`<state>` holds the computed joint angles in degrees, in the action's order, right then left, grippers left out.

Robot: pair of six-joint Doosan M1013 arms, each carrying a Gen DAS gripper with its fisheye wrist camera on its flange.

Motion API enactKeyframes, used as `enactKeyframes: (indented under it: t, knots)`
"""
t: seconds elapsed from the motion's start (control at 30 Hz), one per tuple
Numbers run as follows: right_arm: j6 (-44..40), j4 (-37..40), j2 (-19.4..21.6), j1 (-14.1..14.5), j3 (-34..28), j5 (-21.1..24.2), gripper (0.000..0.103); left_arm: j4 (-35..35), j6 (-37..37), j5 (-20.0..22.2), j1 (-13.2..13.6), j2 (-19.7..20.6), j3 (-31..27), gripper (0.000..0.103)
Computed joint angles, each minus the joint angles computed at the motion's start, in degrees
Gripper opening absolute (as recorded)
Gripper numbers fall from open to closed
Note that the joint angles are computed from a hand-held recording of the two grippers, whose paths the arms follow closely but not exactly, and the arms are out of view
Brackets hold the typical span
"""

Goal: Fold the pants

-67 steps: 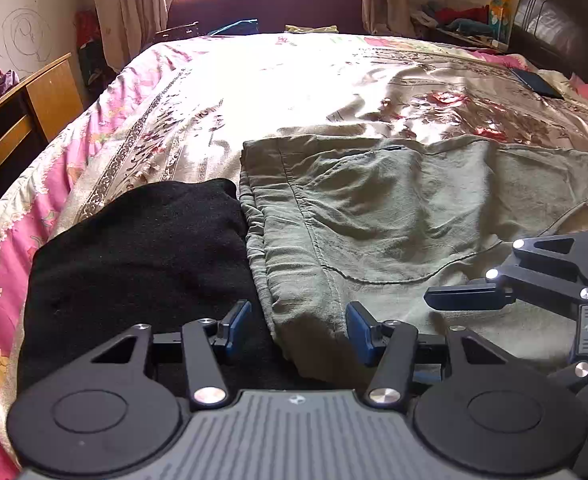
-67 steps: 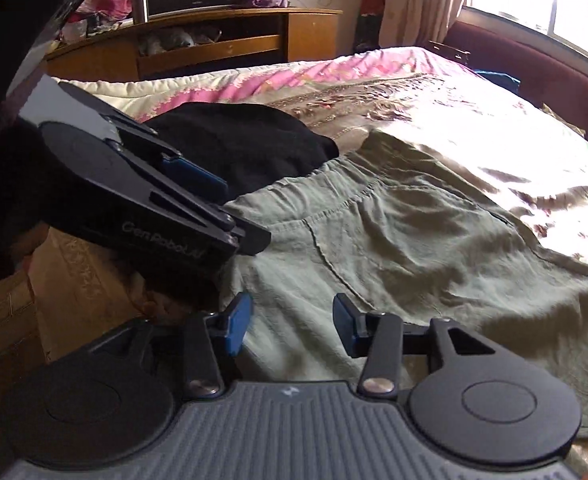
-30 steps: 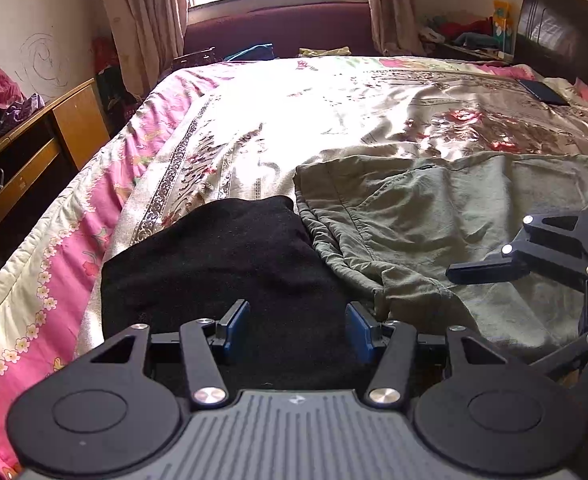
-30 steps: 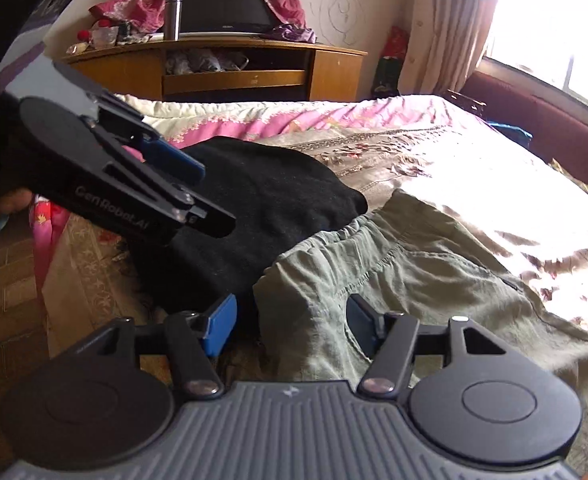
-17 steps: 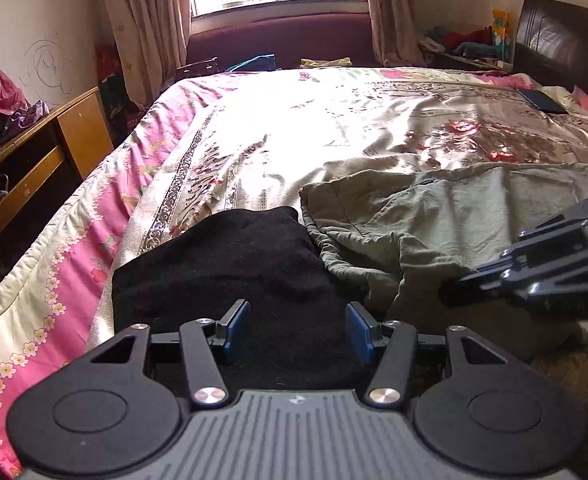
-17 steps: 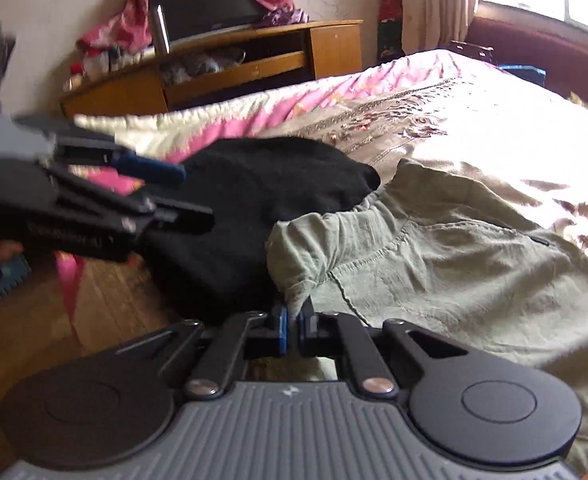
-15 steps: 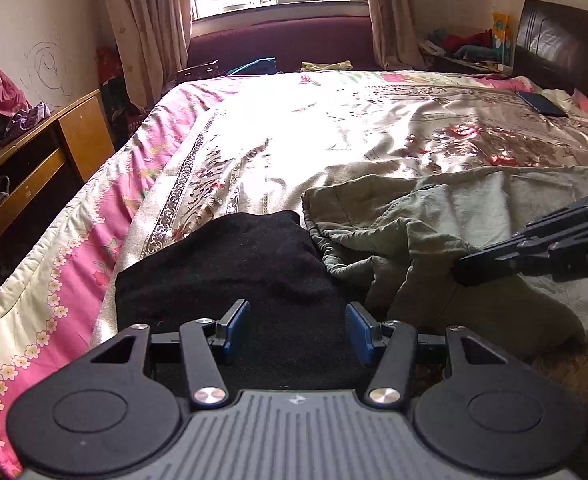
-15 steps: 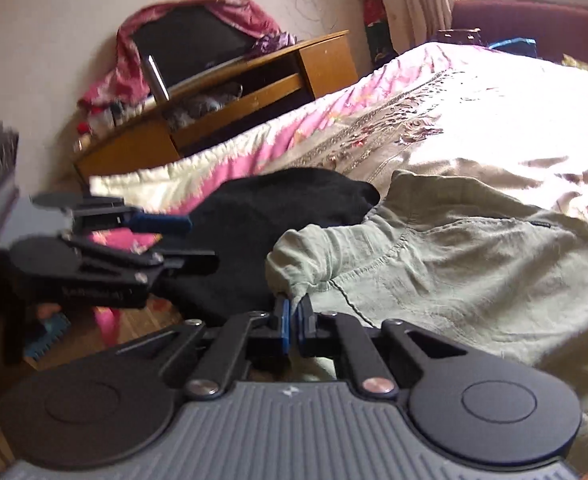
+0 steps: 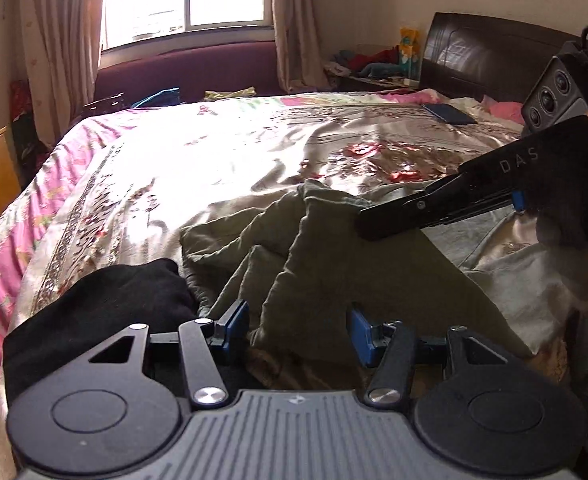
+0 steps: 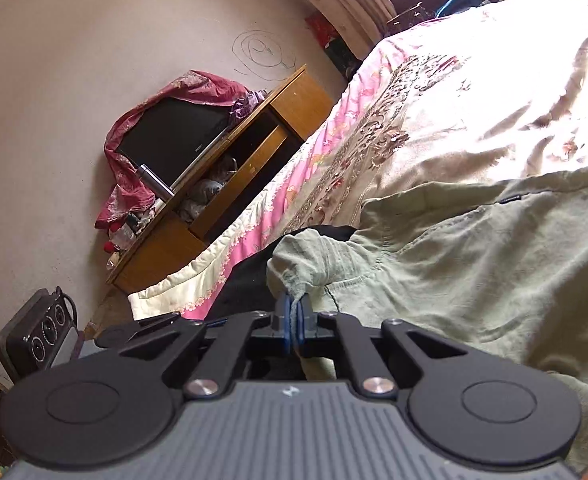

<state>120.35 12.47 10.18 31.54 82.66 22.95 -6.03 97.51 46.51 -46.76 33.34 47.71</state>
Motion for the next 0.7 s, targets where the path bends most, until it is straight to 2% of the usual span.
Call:
enactKeyframes:
  t: [0.1,0.17,0.3,0.37,0.43,0.47,0.53,0.6,0.67,0.7]
  knots:
    - [-2.0,1.1,-0.5,0.0,0.1,-0.3,0.005,-2.5,5.9,2.7,-0.2,2.2,-3.6,0.069]
    - [-3.0,1.3,-0.9,-0.1,0.4,-0.5,0.005,-1.8,6.3,4.5,-0.2,3.5,-5.6,0.069]
    - [-3.8,1.4,-1.2,-0.1,0.6,-0.5,0.005,-1.8,6.7,4.9,0.4,3.8,-6.0,0.069]
    - [-5.4,2.9,-1.2,-0.1,0.6,-0.8,0.005,-3.3,9.7,5.1,0.6,3.9,-6.3,0.069]
    - [-4.6,1.2,-1.1,0.0,0.0,-0.2,0.005,-5.1,13.2,6.1,0.8,4.6,-7.4,0.069]
    - [-4.2,0.2,-0.9,0.0,-0.3,0.4,0.005,-6.6,15.0,8.3,1.0,5.4,-9.1,0.069]
    - [-2.2,-3.0,-0.8,0.4,-0.8,2.0,0.006,-9.1,15.6,17.1,1.6,8.3,-14.6,0.069]
    - [-0.5,-5.4,-0.8,0.7,-0.9,3.5,0.009,-11.3,14.9,22.4,2.1,9.1,-16.0,0.067]
    - [2.9,-10.1,-1.1,1.3,-0.7,5.4,0.01,-12.8,14.0,24.6,2.4,8.0,-13.3,0.065]
    - [3.8,-11.6,-1.2,1.5,-0.5,6.6,0.01,-12.6,13.5,24.1,2.3,6.8,-10.9,0.065]
